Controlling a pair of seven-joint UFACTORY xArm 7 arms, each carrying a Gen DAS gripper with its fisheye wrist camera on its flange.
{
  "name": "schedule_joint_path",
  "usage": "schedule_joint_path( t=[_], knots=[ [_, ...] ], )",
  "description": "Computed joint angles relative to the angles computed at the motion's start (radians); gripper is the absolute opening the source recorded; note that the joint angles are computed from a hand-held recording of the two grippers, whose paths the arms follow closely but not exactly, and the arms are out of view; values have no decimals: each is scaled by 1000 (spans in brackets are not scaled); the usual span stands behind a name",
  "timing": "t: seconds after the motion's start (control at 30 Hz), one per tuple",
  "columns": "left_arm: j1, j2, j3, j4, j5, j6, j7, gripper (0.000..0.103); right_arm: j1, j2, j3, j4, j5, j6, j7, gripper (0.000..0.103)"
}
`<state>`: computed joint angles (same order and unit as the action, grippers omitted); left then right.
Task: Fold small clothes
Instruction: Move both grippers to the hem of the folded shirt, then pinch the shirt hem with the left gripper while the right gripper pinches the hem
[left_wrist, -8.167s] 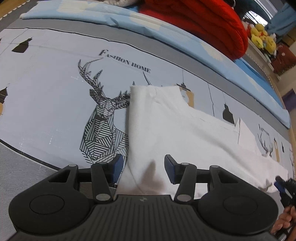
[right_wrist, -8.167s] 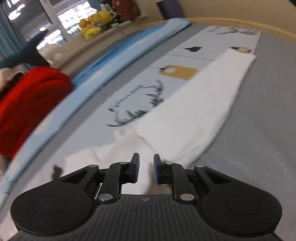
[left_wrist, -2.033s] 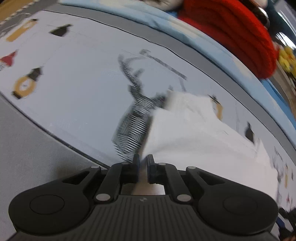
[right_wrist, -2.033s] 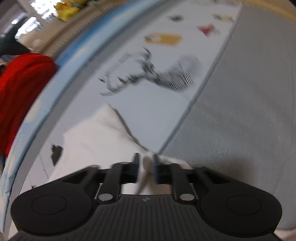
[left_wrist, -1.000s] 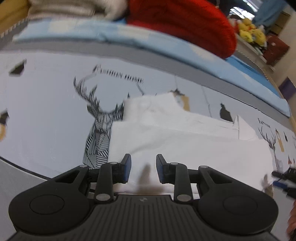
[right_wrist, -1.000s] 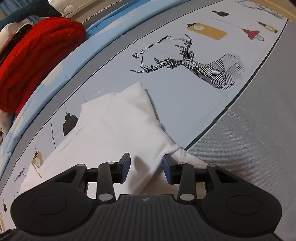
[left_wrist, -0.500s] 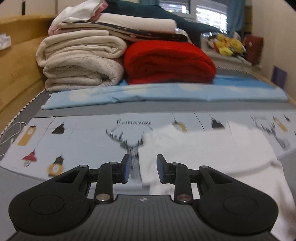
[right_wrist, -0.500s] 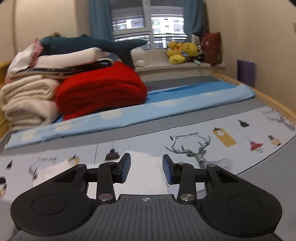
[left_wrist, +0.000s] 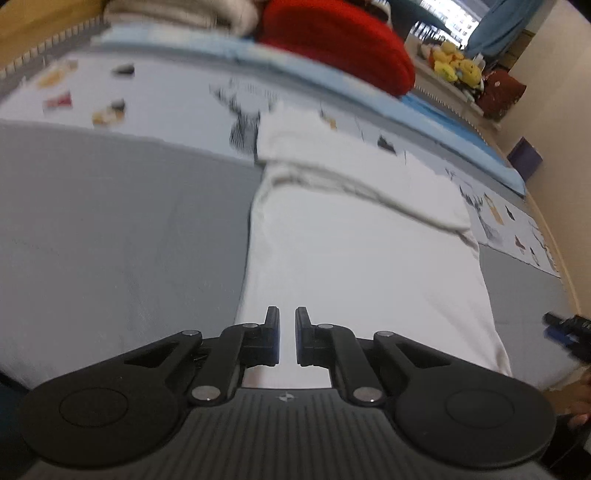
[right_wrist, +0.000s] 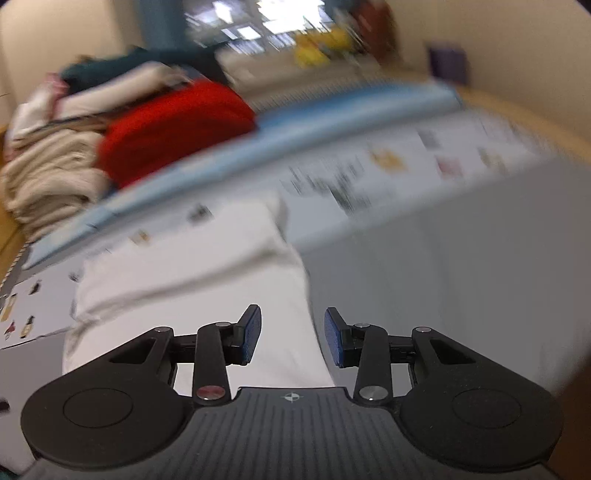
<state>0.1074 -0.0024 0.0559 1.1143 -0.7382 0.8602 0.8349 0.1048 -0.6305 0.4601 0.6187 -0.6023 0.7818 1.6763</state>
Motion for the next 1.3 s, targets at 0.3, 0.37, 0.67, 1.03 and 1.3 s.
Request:
schedule_joint_path(
  t=[0.3, 0.37, 0.67, 1.03, 1.3],
  knots=[
    [-6, 97, -22, 45, 252, 5, -164, 34, 97, 34, -132, -110, 269, -56, -88, 40],
    [-6, 120, -24, 60, 307, 15, -210, 34, 105, 70, -138, -98, 296, -31, -123, 40],
    [5, 142, -44, 64, 354, 31, -191, 33, 129, 186, -152, -42, 297, 71, -211, 41],
    [3, 85, -42, 10, 281, -10, -54, 6, 141, 167, -148, -35, 248, 20, -214, 7],
    [1, 111, -35, 39, 329, 50, -91, 23, 135, 126, -151, -56, 310, 85, -175, 17]
  ],
)
